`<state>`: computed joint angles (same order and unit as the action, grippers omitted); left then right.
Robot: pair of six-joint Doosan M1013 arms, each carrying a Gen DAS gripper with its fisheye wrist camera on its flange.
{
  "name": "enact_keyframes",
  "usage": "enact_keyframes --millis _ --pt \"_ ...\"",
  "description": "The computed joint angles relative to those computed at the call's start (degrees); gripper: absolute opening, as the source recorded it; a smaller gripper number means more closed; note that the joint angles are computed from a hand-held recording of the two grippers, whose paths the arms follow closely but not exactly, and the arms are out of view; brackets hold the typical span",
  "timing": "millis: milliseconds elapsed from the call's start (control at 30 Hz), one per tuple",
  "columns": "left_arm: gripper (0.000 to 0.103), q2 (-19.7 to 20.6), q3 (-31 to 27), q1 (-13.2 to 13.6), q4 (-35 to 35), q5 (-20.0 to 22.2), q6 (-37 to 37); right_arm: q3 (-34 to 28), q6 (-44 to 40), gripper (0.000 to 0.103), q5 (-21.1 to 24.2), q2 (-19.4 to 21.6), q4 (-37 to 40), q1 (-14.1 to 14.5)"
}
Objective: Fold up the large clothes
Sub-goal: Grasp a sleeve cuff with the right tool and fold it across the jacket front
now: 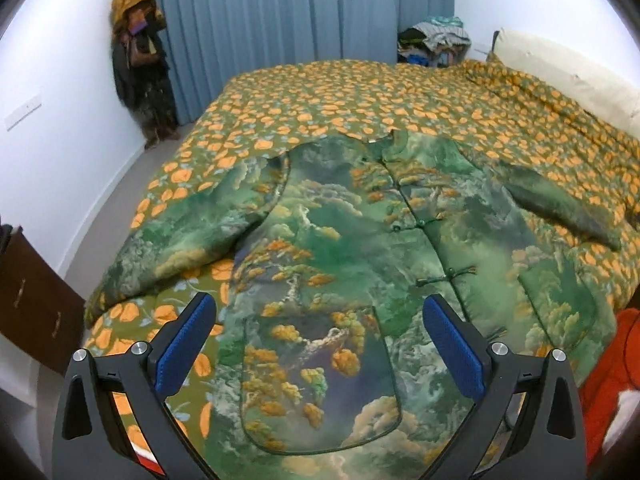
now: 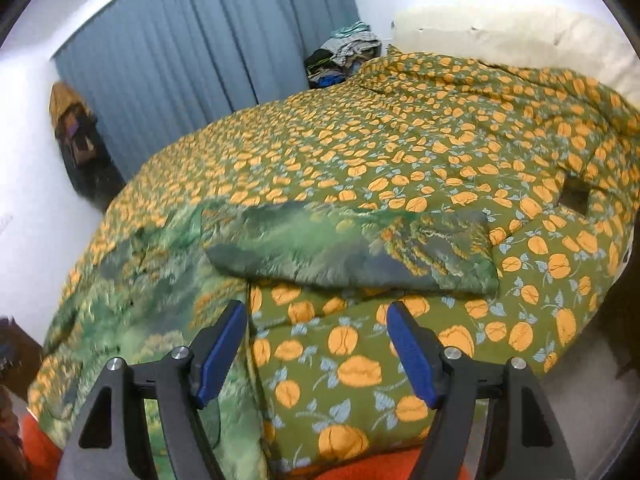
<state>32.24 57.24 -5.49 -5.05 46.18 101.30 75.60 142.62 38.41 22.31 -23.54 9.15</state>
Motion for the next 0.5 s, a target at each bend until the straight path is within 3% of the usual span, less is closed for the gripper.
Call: enact_keyframes --millis 133,233,367,500 --pt "0.103 1.11 -1.86 1.02 -5.71 3.05 0.34 2.61 5.06 0.074 -2.79 0.83 8.06 -3.68" --pt "0.103 1.77 -2.77 1.37 -6.11 4.49 -1.18 5.23 11.91 0.074 -5.63 1.43 11.64 -6.15" --pt "0.103 2.28 -3.32 1.22 -3.91 5.53 -2.80 6.71 21.91 0.074 -8.66 2.54 9.03 -8.09" --pt "0.103 2.73 -3.70 0.98 -2.96 6.45 -3.59 6.08 33.16 0.074 -8.40 4.36 3.75 -9.05"
